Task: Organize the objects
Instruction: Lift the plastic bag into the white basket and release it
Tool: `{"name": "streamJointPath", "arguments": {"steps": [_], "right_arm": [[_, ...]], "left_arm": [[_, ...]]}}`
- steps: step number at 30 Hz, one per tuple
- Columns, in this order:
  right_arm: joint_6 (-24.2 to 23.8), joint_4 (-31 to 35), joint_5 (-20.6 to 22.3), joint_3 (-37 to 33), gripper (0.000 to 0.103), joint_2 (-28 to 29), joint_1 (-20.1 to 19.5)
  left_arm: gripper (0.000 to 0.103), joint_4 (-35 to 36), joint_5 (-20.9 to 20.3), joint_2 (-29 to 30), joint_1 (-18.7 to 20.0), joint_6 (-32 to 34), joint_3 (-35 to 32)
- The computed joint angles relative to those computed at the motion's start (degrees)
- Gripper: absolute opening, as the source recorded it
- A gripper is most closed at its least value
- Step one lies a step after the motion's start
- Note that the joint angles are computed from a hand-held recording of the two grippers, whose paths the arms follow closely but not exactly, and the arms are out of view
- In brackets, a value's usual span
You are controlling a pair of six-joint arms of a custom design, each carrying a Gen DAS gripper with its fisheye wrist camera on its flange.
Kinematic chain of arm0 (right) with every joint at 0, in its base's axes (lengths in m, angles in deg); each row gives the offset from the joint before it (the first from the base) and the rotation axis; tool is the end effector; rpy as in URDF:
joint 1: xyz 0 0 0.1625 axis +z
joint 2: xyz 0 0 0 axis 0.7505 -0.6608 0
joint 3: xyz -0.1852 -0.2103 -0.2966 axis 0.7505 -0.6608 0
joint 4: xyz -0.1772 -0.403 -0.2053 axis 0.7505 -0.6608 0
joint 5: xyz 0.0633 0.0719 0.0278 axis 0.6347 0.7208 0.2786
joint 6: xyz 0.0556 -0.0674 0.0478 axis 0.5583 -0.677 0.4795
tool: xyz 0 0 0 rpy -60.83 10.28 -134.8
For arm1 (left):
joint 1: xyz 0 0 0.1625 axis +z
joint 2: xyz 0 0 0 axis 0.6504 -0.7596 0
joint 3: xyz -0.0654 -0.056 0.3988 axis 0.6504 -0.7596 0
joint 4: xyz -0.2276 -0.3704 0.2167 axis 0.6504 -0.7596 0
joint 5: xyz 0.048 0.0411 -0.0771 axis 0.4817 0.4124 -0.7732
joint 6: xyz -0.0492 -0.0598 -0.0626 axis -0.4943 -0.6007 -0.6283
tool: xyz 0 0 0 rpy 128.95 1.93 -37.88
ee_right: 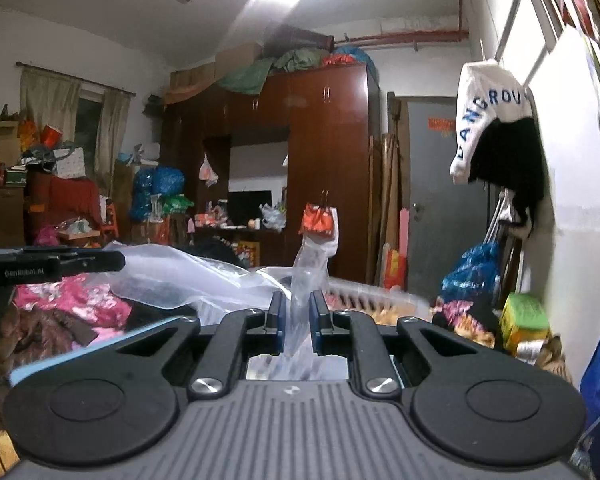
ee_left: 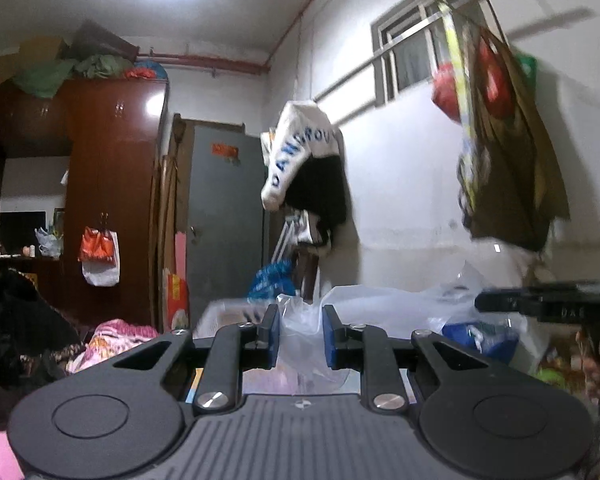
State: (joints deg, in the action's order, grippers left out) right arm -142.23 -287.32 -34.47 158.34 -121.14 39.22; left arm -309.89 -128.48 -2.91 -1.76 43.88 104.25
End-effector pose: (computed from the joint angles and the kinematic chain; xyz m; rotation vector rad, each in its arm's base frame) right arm 0.1593 -0.4567 0.1663 1.5244 -2.1752 1.4607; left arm -0.0962 -0.3369 0.2013 0.8813 1.9113 -1.7479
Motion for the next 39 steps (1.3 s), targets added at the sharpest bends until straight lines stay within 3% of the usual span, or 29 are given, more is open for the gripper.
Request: {"name": "streamJointPath", "arguments": {"steps": [6, 14, 21, 27, 29, 31, 32, 33, 34, 39], "right_arm": [[4.09, 1.31, -8.2, -8.87, 0.014, 6.09, 4.79], [6.52, 2.59, -19.02, -15.81, 0.014, 13.95, 5.99], [7.66, 4.85, -25.47, -18.06, 0.014, 15.54, 6.93], [8.18, 6.32, -28.02, -19.45, 0.016, 15.92, 7.76], [8.66, 5.72, -27.52, -19.51, 0.03, 15.64, 7.8], [8.86, 4.52, -25.14, -18.48, 0.068, 14.57, 7.37], [8.84, 3.19, -23.78, -17.75, 0.076, 13.98, 7.08], [8.88, 1.24, -22.76, -16.87, 0.092, 13.51, 6.93], [8.84, -0.56, -21.27, -15.58, 0.1, 12.62, 6.52], [10.62, 3.6, -7.72, -5.94, 0.103, 2.2, -0.39]], "left_arm": [[0.025, 11.38, -3.17, -0.6, 6.33, -0.77, -10.71], [0.024, 25.76, -3.52, 5.88, 15.09, -6.42, -22.51], [0.024, 34.72, 1.93, 9.23, 16.13, -8.53, -27.11], [0.025, 38.51, 4.46, 10.32, 16.55, -9.56, -29.04], [0.031, 35.89, 5.5, 11.18, 16.13, -6.55, -28.73], [0.051, 28.13, 8.09, 13.95, 15.06, 0.36, -29.36], [0.066, 24.14, 8.5, 14.77, 14.42, 2.96, -29.21], [0.076, 21.54, 7.96, 14.51, 13.88, 4.1, -28.4], [0.077, 20.64, 6.88, 13.44, 13.42, 4.03, -27.24], [0.077, 17.01, 8.0, 6.62, 7.8, 2.07, -17.66]]}}
